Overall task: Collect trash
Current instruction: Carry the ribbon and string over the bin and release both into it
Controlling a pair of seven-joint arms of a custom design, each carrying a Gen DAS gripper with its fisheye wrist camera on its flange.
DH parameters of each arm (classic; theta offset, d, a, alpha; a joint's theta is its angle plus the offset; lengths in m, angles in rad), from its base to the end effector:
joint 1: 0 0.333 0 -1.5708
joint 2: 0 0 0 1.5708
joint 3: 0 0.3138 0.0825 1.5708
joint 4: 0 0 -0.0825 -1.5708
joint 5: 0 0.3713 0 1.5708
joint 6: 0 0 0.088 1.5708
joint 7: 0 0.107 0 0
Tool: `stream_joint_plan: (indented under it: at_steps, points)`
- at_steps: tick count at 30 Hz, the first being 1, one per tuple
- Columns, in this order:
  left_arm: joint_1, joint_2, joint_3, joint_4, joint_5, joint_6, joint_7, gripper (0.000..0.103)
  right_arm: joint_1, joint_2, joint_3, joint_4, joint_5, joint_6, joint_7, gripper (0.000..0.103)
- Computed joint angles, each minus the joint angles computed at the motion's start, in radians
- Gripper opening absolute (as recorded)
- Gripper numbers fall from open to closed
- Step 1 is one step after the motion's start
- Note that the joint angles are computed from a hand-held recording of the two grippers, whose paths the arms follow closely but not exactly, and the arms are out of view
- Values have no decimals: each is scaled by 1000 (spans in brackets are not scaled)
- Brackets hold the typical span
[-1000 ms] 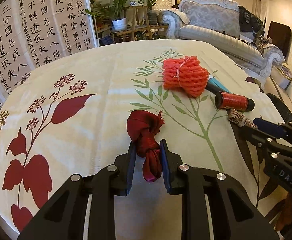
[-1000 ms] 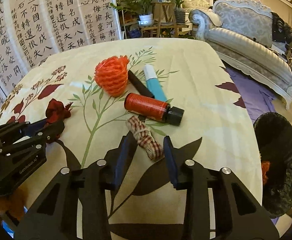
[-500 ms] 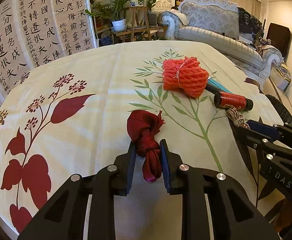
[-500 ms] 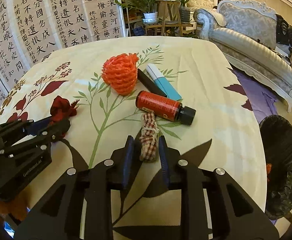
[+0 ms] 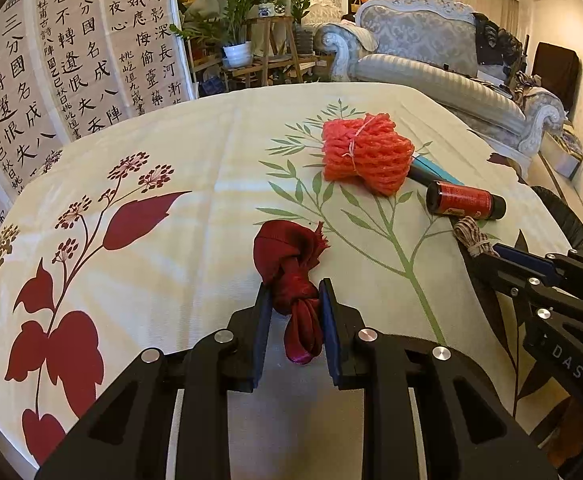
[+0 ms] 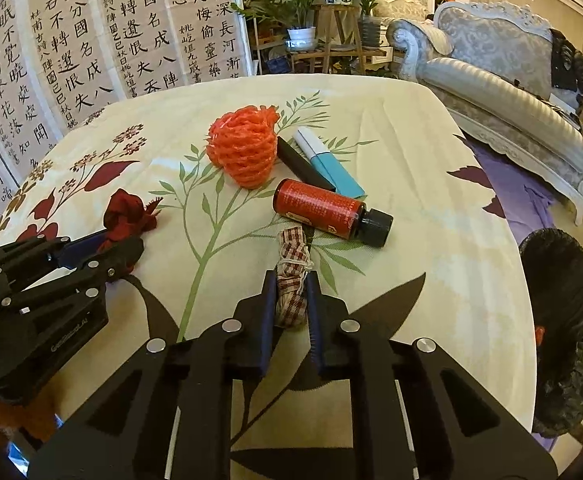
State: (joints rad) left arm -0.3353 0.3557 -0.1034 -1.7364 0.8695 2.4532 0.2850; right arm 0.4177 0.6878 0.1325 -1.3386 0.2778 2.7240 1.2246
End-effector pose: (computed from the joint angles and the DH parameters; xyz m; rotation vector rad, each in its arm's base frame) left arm 0.6093 -0.2778 0.4172 -1.9884 1.5098 -0.5077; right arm 0.6745 0.3674 0.4092 -2.1536 1.1061 -0.2922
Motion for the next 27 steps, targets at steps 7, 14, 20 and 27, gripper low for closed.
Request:
stream_joint_plan:
  at_steps: [7, 14, 20, 27]
  points:
    - [-11, -5, 1, 3, 26, -12, -29, 25, -36, -54, 33, -90, 54, 65, -36, 15]
    - [-32, 12, -7, 31, 34, -5, -38, 25, -63, -114, 41, -186, 100, 144, -63, 15]
    - [-67, 37, -5, 77, 59, -9, -43, 25, -86, -156, 40, -255, 127, 204, -66, 15]
    - [-108, 84, -2, 161, 82, -3, -33, 25, -122, -201, 34, -332, 152, 273, -62, 15]
